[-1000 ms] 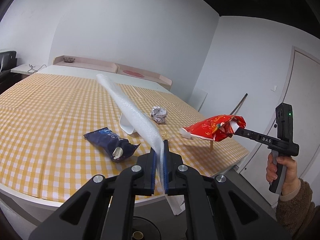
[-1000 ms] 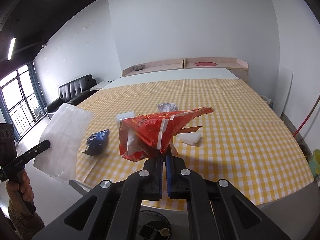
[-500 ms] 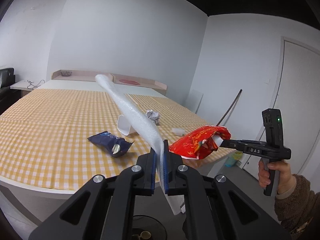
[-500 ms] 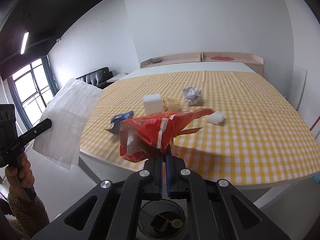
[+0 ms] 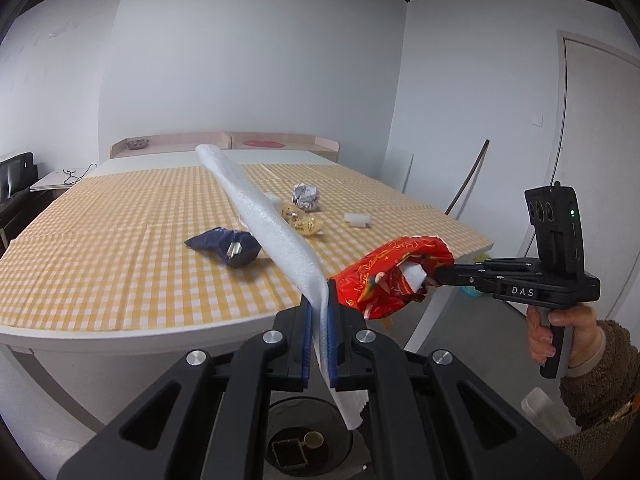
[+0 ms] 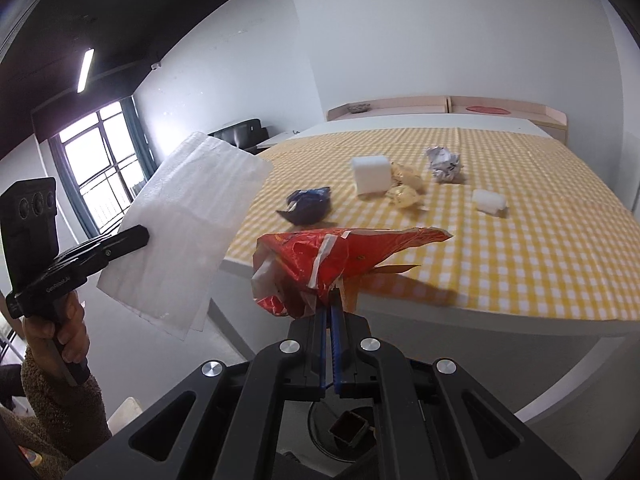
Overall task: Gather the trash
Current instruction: 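Carry the foam sheet and red wrapper with both grippers over the wastebasket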
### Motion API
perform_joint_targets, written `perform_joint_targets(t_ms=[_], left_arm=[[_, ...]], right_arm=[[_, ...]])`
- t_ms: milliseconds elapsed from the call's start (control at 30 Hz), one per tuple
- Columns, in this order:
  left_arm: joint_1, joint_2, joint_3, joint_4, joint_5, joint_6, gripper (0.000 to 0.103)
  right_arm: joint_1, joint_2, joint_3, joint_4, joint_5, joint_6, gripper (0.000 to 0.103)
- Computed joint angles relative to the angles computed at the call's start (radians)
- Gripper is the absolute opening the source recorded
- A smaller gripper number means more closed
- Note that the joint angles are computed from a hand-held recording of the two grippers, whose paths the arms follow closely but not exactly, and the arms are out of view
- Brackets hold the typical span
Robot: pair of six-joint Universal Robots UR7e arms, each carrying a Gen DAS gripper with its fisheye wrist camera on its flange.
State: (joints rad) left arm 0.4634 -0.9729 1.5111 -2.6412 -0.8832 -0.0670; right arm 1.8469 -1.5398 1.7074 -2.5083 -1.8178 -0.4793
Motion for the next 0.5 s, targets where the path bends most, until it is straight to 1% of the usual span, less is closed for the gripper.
perform_joint_targets(t_ms=[233, 333, 367, 433, 500], left_arm=[[-0.036, -0.044, 0.067, 0.062, 0.034, -0.052, 0.007], [-0.046, -0.059, 0.091, 0.089, 0.05, -0.084, 0.007], [-0.049, -0.066, 0.099, 0.097, 0.053, -0.094, 0.007], [-0.055, -0.079, 0.113, 0.111, 0.055, -0.11, 0.007], [-0.059, -0.089, 0.127, 0.119, 0.054, -0.122, 0.007]], right_arm=[[-0.007, -0.041, 0.07, -0.001, 0.041, -0.004, 0.007], [-0.002, -0.056, 0.106, -0.033, 0.037, -0.015, 0.007], [-0.004, -0.06, 0.113, -0.034, 0.044, -0.019, 0.007], [-0.024, -0.078, 0.121, -0.005, 0.097, 0.012, 0.007], [-0.023, -0.085, 0.136, -0.032, 0.088, 0.007, 0.007]])
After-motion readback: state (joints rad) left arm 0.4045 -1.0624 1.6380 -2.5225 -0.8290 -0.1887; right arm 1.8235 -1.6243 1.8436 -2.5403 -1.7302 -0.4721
